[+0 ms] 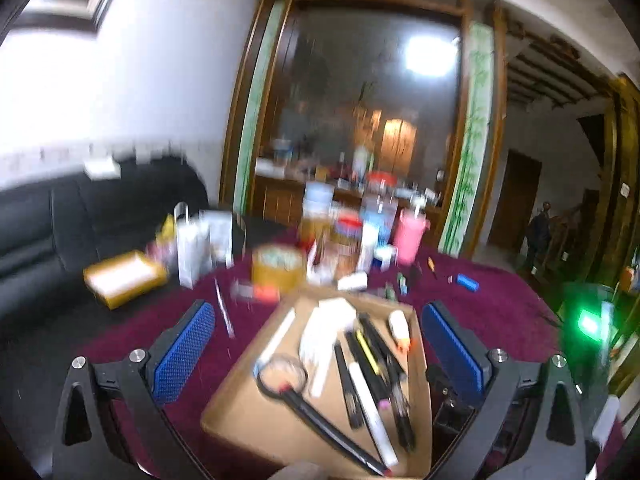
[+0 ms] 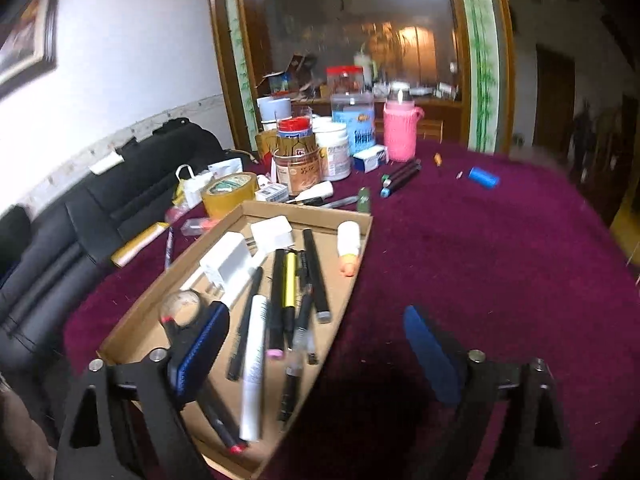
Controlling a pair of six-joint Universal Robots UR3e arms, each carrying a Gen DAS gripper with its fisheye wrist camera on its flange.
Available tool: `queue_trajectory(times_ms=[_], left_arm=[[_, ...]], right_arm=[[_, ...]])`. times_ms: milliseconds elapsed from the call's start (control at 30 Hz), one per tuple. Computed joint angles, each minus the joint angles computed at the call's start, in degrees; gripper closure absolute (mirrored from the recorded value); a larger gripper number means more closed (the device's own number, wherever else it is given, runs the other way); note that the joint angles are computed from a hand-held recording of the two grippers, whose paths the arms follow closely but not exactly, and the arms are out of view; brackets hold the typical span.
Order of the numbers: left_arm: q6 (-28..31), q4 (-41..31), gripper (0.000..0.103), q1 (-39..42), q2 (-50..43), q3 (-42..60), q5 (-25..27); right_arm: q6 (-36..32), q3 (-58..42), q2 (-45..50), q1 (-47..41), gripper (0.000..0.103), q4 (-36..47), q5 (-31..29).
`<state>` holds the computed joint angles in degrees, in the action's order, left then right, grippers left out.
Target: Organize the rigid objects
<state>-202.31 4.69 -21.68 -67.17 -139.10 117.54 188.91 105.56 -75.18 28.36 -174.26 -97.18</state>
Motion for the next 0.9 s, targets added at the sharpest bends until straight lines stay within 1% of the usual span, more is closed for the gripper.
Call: queue_trajectory(times_ms=[33, 67, 100, 167, 200, 300, 367, 567, 667, 767, 900], left_arm=[[-1.61, -3.46, 0.0, 1.94, 1.06, -0.03, -2.09], [-2.87, -4.97, 0.0, 1.85, 1.42, -0.45, -2.02], [-3.82, -7.43, 0.0, 3.26, 2.25, -0.55, -3.49], [-4.03, -9.08, 0.0, 6.05, 4.61, -2.36, -6.61], [-4.24, -10.01, 0.0, 6.67, 5.55, -2.86, -7.14], [-5.99, -11.47, 0.0, 3.39, 3.08, -1.33, -2.04], [-6.59, -11.81, 0.0, 2.49, 2.33, -1.17, 0.23], [-6.25, -13.7, 0.0, 4.92, 3.75, -1.8, -1.57], [-6.52, -15.85, 0.0, 4.55, 3.8, -1.4, -0.5], [-7.19, -16.52, 0.0, 2.14, 1.54, -0.23, 3.9], [-7.5, -17.92, 0.0, 1.12, 0.69, 0.67, 6.2]], right_arm=[[-0.56, 0.16, 0.12, 0.57, 0.01, -0.04, -0.89], [-1.04, 0.39, 0.29, 1.18, 0.01, -0.22, -1.78], [-1.43, 0.66, 0.39, 1.44, 0.01, -0.46, -2.23], [-2.0, 1.85, 0.24, 1.9, 0.01, -1.28, -2.96], [-2.12, 2.16, 0.13, 2.01, 0.01, -1.36, -3.15], [-1.92, 2.98, -0.26, 2.17, 0.01, -1.45, -2.94], [-1.85, 3.11, -0.5, 2.61, 0.01, -1.28, -3.38], [-2.58, 1.65, 0.48, 4.77, 0.01, -1.32, -6.1], [-3.02, 0.52, 1.31, 5.62, 0.01, -0.71, -6.83], [-3.11, -0.07, 1.74, 5.92, 0.01, -0.32, -6.8], [-3.08, -0.36, 1.98, 6.17, 0.01, -0.07, -6.87]])
